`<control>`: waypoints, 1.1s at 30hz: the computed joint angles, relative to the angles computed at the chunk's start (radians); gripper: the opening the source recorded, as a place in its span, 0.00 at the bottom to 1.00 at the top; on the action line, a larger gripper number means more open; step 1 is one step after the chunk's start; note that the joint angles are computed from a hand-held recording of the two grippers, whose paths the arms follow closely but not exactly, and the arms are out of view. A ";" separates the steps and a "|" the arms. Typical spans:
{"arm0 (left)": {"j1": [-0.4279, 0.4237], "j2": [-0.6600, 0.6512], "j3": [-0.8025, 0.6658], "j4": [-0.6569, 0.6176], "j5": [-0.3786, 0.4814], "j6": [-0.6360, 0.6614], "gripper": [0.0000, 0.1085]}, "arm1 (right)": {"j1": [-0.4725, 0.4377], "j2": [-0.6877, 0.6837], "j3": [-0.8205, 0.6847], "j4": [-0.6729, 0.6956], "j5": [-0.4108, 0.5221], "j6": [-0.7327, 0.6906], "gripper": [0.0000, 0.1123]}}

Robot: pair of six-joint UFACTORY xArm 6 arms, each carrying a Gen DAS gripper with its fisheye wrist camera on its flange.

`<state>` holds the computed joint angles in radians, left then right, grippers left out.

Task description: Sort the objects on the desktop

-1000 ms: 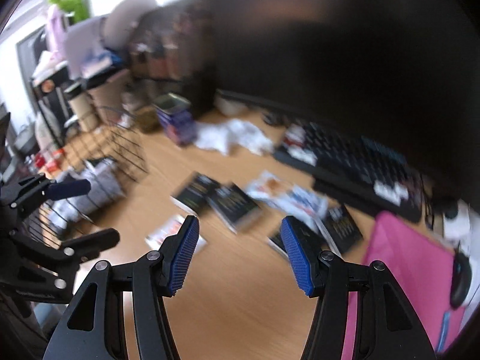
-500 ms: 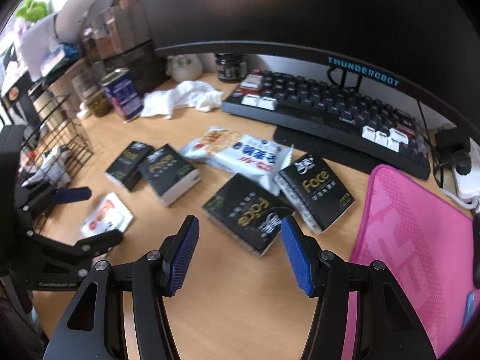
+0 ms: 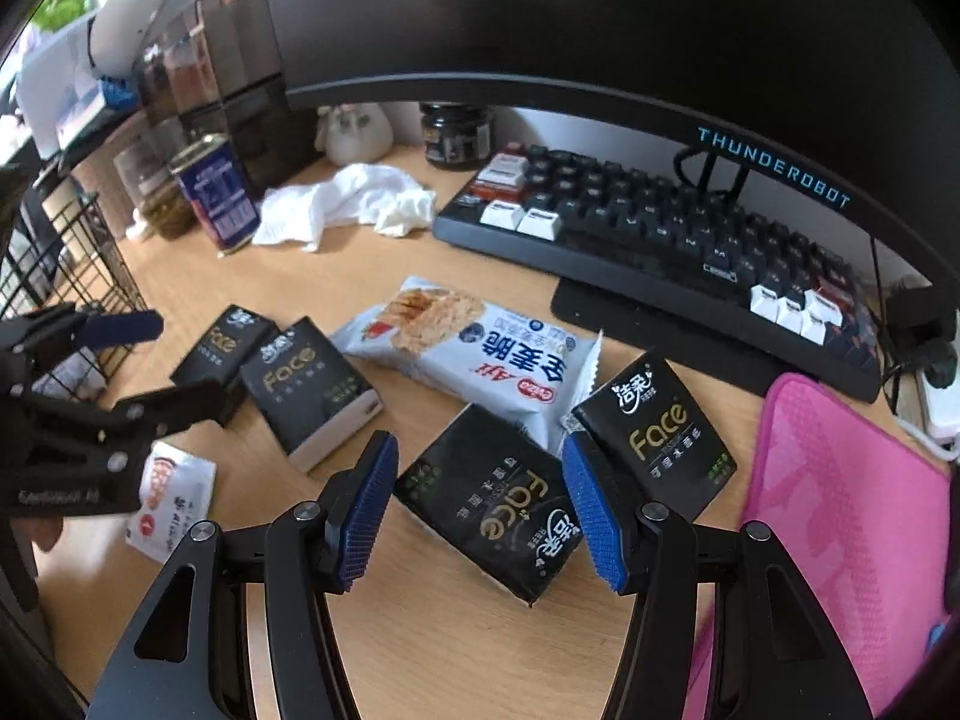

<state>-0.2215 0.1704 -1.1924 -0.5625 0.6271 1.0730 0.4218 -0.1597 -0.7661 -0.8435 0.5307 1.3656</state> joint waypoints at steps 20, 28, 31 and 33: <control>0.016 -0.053 0.095 0.067 -0.018 -0.003 0.76 | 0.086 -0.085 0.095 0.250 -0.044 -0.183 0.58; 0.028 -0.126 0.160 0.049 -0.012 0.036 0.76 | 0.129 -0.204 0.145 0.177 0.050 -0.135 0.58; 0.038 -0.159 0.183 0.041 -0.009 0.052 0.76 | 0.146 -0.241 0.152 0.226 0.094 -0.194 0.58; 0.041 -0.191 0.206 0.027 0.003 0.074 0.76 | 0.166 -0.266 0.159 0.241 0.137 -0.194 0.58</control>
<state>-0.1805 -0.0210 -0.9864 -0.5352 0.6297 1.1470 0.5882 -0.4253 -0.6074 -0.6024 0.6679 1.1712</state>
